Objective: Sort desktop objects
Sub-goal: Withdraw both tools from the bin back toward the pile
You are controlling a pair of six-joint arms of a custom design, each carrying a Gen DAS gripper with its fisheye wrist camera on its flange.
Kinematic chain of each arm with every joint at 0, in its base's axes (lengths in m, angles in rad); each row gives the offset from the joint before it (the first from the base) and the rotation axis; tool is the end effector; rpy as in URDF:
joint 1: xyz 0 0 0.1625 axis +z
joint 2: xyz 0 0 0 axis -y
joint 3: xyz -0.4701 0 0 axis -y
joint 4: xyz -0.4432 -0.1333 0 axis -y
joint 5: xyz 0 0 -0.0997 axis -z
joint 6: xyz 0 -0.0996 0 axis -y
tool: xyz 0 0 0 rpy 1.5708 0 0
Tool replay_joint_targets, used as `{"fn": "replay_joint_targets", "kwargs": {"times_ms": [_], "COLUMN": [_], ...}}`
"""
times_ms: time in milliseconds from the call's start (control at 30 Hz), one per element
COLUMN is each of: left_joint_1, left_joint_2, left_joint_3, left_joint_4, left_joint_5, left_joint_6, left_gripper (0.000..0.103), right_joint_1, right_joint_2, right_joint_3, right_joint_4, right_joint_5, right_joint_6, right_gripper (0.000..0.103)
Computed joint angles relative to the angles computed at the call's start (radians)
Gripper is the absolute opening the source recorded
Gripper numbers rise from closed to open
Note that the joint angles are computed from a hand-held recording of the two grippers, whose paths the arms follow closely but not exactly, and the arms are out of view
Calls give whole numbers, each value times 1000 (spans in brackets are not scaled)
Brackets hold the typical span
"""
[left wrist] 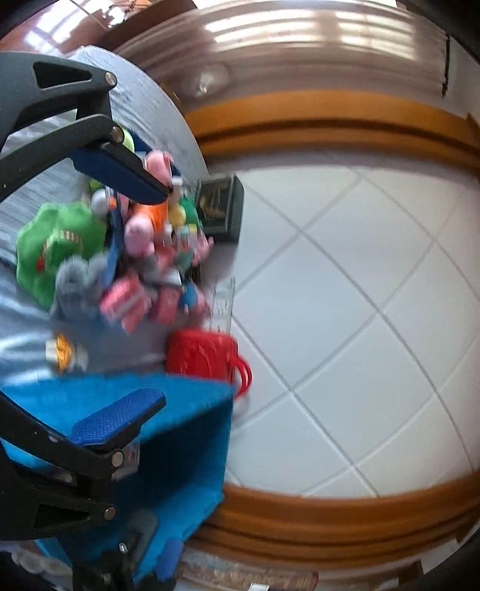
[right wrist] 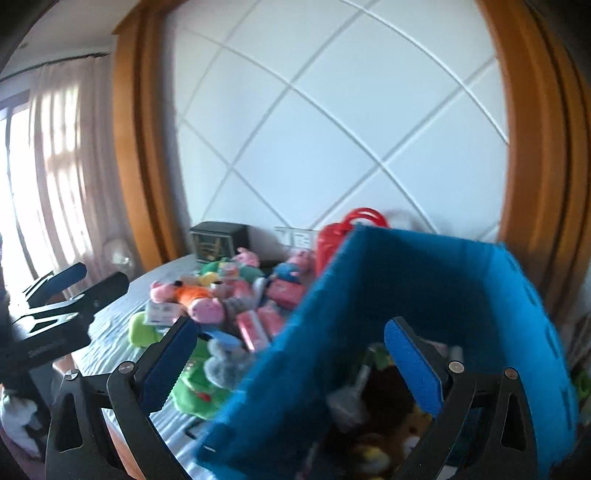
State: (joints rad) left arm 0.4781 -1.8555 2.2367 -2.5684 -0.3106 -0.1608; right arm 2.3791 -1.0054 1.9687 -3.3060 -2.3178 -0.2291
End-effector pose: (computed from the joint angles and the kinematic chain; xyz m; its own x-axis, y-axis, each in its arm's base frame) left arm -0.2309 -0.3766 0.4816 -0.7372 -0.0422 -0.6743 0.6144 0.3735 -0.6950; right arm 0.4989 -0.3858 0.2127 -0.7096 -0.3103 0.6326 -0.6976 0.4359 -0.5687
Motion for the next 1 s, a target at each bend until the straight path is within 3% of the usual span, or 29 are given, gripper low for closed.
{"fn": "replay_joint_targets", "kwargs": {"times_ms": [167,267,467,600,800,1000], "left_joint_1": [113,226,493,649,783,840], "left_joint_2": [-119,-167,-179,-124,-47,44], "left_joint_3": [-21,-61,-179,-267,-301,-321], "left_joint_4": [-12,-15,11,66,83,103], "left_joint_5": [-60,-147,-337,-450,-541,-558], "left_joint_6": [118,219,416,443,473,447], "left_gripper": [101,101,101,101,101,101], "right_joint_1": [53,80,113,96,53,-31], "right_joint_2": [132,231,408,457,498,508], "right_joint_3": [-95,-178,-352,-405,-450,-433], "right_joint_4": [-3,21,159,307,461,522], "right_joint_5": [-14,-30,-88,-103,-127,-50], "right_joint_6": [29,86,264,436,565,625], "right_gripper": [103,103,103,103,103,103]}}
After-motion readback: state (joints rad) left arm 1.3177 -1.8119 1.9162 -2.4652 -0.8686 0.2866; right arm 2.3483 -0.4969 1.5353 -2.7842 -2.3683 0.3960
